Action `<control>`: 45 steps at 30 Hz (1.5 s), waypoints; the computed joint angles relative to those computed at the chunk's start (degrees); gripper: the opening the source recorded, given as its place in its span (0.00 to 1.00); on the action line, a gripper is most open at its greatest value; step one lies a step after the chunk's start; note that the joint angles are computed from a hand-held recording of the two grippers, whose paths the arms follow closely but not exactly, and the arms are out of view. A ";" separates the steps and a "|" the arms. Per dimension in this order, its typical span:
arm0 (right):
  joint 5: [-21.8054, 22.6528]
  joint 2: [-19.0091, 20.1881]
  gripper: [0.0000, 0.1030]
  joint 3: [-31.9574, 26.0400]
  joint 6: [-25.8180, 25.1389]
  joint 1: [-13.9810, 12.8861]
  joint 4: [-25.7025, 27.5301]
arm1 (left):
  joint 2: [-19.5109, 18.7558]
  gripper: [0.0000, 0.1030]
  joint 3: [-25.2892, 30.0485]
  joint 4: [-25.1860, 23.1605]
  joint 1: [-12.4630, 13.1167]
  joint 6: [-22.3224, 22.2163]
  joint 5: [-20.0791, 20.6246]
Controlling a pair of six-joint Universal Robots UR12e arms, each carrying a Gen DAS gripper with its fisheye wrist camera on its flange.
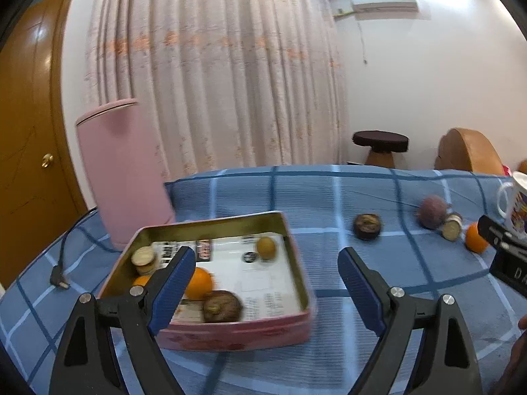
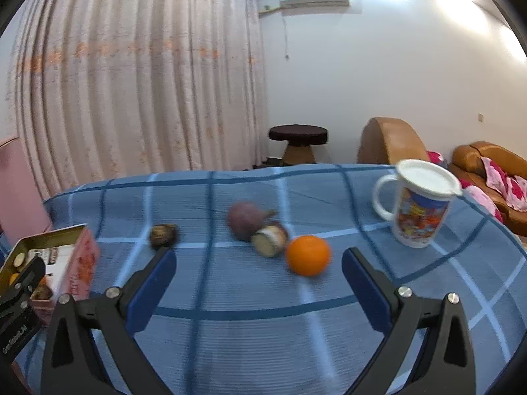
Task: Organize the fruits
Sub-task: 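Grasp the last orange with the right gripper while the left gripper grasps a cut fruit cylinder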
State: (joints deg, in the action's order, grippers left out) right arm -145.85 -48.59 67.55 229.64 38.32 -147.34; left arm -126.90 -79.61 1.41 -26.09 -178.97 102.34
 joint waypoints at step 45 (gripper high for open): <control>13.52 -10.32 0.48 12.56 6.57 -6.97 5.26 | -10.38 0.85 22.75 -29.33 -5.38 -7.60 -18.16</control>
